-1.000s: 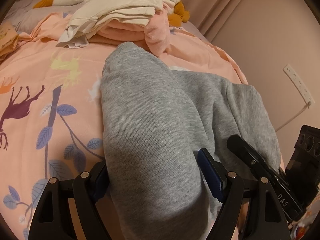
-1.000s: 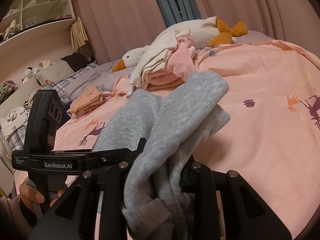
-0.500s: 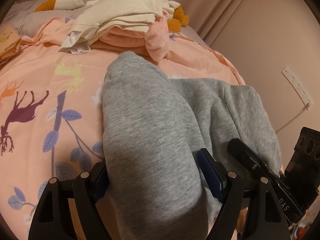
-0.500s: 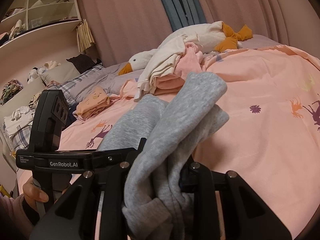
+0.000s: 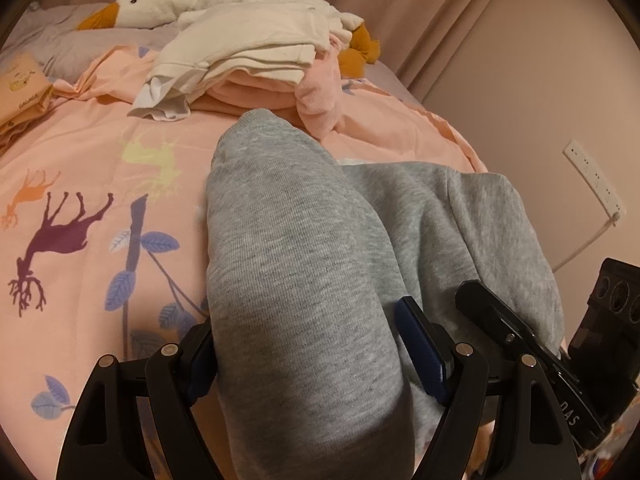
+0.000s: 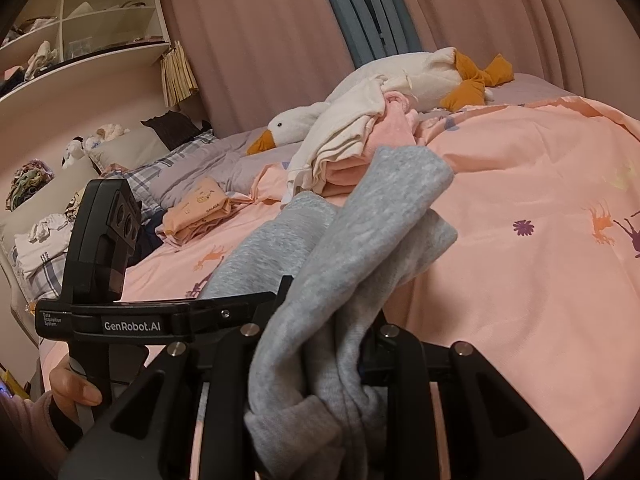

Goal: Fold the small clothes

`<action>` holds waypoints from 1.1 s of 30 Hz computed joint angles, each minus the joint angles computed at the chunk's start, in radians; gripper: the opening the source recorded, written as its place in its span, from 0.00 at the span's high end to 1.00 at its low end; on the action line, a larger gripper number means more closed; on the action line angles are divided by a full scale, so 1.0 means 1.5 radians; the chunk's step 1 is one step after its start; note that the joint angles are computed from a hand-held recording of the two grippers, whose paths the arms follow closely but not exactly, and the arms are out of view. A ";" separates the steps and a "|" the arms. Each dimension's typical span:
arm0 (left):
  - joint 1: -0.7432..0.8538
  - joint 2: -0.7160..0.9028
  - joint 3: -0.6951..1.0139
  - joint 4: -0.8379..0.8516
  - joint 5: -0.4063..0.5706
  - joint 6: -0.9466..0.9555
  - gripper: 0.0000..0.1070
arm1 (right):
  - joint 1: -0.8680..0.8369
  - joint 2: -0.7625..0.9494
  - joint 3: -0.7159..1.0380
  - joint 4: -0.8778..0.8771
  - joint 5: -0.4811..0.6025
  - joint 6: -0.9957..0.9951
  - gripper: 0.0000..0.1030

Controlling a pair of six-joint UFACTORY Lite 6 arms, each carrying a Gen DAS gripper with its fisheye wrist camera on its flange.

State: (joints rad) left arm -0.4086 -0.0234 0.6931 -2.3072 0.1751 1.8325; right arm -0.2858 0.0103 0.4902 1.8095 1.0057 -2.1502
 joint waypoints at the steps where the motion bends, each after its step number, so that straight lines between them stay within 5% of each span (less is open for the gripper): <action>1: 0.000 -0.005 -0.002 0.007 -0.001 -0.008 0.25 | 0.001 0.000 0.000 0.001 0.001 0.000 0.76; 33: 0.074 -0.159 -0.098 0.370 0.000 -0.349 0.25 | 0.077 -0.086 -0.037 0.016 -0.016 0.064 0.76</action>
